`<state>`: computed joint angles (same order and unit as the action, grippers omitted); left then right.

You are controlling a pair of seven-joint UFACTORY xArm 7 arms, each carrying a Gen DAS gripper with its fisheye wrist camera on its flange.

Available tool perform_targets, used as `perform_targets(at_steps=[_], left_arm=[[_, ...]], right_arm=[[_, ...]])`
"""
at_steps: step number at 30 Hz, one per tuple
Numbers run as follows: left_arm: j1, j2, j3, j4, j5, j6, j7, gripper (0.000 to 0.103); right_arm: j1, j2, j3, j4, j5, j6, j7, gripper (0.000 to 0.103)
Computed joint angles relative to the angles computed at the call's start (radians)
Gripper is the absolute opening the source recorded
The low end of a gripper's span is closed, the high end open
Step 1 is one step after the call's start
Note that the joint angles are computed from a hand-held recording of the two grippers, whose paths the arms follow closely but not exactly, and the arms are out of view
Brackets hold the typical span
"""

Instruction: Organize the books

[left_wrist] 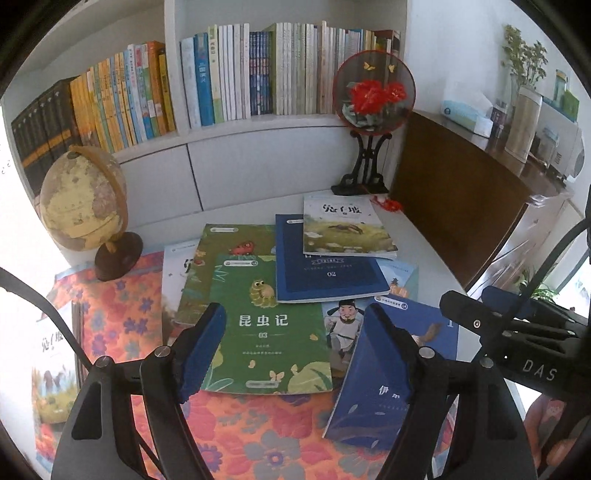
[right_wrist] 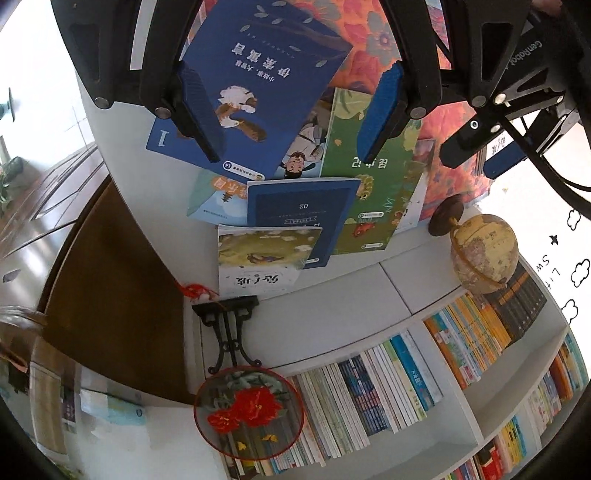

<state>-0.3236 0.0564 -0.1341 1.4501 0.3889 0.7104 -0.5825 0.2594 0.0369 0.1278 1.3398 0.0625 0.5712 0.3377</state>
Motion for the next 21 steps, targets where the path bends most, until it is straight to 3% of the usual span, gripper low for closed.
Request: perform_targets(at_steps=[2, 5, 16, 21], left_arm=[[-0.004, 0.014, 0.000, 0.012, 0.017, 0.005, -0.014, 0.076], [-0.007, 0.032, 0.004, 0.024, 0.021, -0.001, -0.016, 0.076], [-0.005, 0.171, 0.036, 0.139, -0.074, 0.010, 0.068, 0.076], [0.003, 0.287, 0.051, 0.245, -0.132, 0.019, 0.140, 0.076]], right_arm=[[-0.003, 0.013, 0.000, 0.011, 0.025, 0.004, -0.027, 0.072], [-0.016, 0.025, 0.004, 0.010, 0.155, -0.034, -0.121, 0.072], [-0.022, 0.179, -0.007, 0.143, 0.104, 0.001, -0.099, 0.076], [-0.020, 0.254, -0.017, 0.184, 0.077, -0.048, -0.056, 0.076]])
